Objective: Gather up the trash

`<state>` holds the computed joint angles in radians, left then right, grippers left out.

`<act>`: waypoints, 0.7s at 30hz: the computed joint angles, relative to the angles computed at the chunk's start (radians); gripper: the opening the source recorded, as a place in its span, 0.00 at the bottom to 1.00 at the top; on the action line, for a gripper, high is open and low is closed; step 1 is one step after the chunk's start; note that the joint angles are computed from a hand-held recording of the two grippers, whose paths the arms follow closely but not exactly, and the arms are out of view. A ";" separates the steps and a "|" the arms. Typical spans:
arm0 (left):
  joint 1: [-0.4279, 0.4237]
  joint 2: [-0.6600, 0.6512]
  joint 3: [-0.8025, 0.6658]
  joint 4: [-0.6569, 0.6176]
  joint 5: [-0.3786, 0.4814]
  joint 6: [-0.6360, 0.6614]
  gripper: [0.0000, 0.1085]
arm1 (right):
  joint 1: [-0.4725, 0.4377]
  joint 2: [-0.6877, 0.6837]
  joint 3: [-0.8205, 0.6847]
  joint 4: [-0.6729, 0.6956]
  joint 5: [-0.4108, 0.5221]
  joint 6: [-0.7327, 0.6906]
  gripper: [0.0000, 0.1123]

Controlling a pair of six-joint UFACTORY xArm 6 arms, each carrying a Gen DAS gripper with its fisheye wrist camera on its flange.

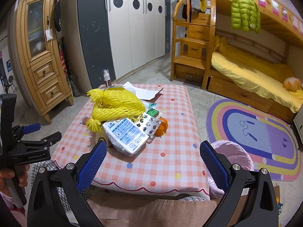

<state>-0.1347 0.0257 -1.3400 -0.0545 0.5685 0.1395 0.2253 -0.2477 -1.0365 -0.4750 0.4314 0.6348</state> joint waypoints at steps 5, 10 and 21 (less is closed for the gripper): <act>0.000 0.000 0.000 0.000 0.000 0.000 0.89 | 0.000 0.001 0.000 0.001 -0.001 -0.001 0.87; 0.001 0.000 0.001 -0.001 -0.001 0.000 0.89 | 0.002 0.002 -0.004 0.000 0.003 0.000 0.87; 0.002 0.000 0.000 -0.003 0.001 0.003 0.89 | 0.005 0.006 -0.010 0.000 0.007 0.002 0.87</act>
<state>-0.1331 0.0257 -1.3397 -0.0578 0.5699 0.1424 0.2305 -0.2415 -1.0462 -0.4747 0.4389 0.6364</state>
